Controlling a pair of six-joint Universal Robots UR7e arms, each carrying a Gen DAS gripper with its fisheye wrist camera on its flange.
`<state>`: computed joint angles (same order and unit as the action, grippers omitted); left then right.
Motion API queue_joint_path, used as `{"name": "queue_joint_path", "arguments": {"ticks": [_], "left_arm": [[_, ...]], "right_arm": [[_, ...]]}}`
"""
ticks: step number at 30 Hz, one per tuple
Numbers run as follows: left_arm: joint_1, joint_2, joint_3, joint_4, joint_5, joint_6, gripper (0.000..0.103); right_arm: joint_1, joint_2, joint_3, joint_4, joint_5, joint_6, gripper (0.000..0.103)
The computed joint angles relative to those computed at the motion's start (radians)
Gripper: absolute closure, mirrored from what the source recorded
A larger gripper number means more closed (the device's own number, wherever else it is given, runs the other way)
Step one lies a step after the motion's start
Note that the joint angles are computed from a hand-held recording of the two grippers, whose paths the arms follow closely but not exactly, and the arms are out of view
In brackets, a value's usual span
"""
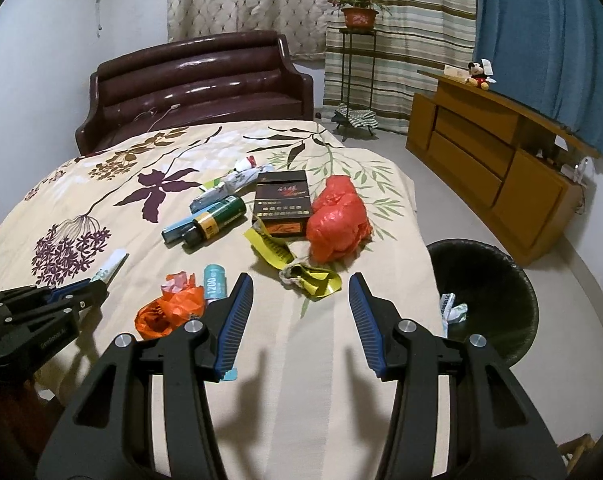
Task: Collect trash
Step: 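Close the right gripper on the orange plastic bag, then carry the tube and orange bag over the bin and open both grippers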
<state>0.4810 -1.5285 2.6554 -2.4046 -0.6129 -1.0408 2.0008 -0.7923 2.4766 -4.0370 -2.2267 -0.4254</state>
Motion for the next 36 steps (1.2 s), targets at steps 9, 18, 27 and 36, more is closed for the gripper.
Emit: {"name": "queue_joint_path", "arguments": {"ticks": [9, 18, 27, 36], "left_arm": [[-0.028, -0.092, 0.009, 0.142, 0.046, -0.055, 0.088], [-0.021, -0.227, 0.014, 0.321, 0.088, -0.133, 0.088], [-0.003, -0.295, 0.019, 0.379, 0.104, -0.151, 0.088], [0.003, -0.305, 0.027, 0.364, 0.100, -0.145, 0.088]], "right_arm": [[0.029, 0.019, -0.012, 0.036, 0.017, 0.025, 0.052], [0.065, 0.075, -0.042, 0.089, 0.048, 0.032, 0.046], [0.091, 0.126, -0.076, 0.133, 0.022, 0.027, 0.046], [0.116, 0.170, -0.094, 0.098, -0.017, -0.026, 0.060]]}}
